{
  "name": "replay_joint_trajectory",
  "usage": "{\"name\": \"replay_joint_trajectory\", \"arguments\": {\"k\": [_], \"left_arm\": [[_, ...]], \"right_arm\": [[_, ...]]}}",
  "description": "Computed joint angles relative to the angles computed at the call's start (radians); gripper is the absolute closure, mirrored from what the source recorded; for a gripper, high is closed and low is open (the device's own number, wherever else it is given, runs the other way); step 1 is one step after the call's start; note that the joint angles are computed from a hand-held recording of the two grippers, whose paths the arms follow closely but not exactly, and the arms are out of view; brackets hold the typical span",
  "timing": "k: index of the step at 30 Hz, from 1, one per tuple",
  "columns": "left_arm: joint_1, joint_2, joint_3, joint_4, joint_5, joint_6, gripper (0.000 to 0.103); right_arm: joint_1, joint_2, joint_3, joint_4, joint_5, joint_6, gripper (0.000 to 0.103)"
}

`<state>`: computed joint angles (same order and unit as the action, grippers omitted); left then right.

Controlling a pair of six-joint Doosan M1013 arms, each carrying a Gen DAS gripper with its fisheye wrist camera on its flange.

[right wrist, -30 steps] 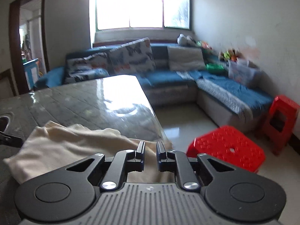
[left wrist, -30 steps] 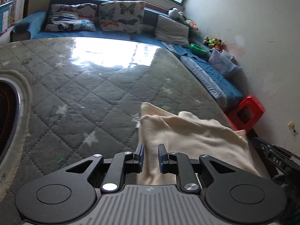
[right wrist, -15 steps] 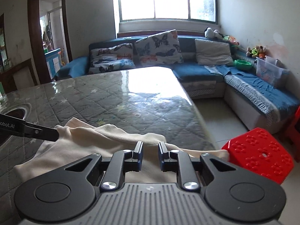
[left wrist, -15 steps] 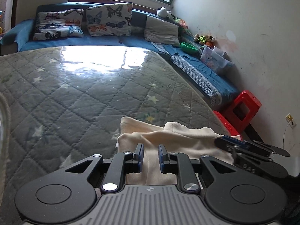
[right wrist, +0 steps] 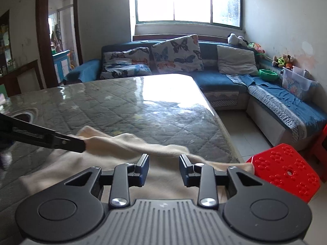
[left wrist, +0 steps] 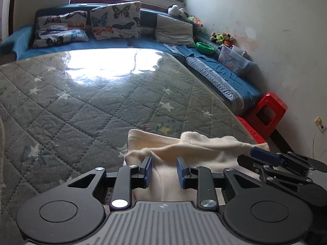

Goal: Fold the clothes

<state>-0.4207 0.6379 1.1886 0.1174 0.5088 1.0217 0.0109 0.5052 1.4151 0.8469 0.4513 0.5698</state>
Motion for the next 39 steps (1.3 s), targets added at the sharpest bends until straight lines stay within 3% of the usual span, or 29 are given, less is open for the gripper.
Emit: {"name": "replay_joint_trajectory", "arguments": {"k": [4, 11, 18, 24, 30, 34, 39], "left_arm": [[-0.014, -0.037, 0.061, 0.063, -0.039, -0.047, 0.061], [-0.036, -0.095, 0.16, 0.189, -0.082, -0.157, 0.063], [-0.038, -0.1, 0.182, 0.155, -0.068, -0.152, 0.063], [-0.041, -0.115, 0.208, 0.098, -0.084, -0.108, 0.064], [-0.046, -0.13, 0.225, 0.129, -0.089, -0.151, 0.062], [-0.053, -0.141, 0.235, 0.205, -0.079, -0.207, 0.05], [-0.061, -0.162, 0.267, 0.284, -0.083, -0.282, 0.037]], "right_arm": [[-0.006, -0.049, 0.075, 0.098, -0.001, -0.109, 0.065], [-0.02, -0.126, 0.207, 0.241, -0.038, -0.26, 0.065], [-0.033, -0.147, 0.266, 0.326, -0.077, -0.356, 0.065], [-0.04, -0.155, 0.264, 0.251, -0.057, -0.334, 0.066], [-0.032, -0.162, 0.257, 0.216, -0.055, -0.284, 0.064], [-0.023, -0.175, 0.267, 0.266, -0.052, -0.317, 0.051], [-0.023, -0.182, 0.28, 0.302, -0.037, -0.341, 0.045]]}}
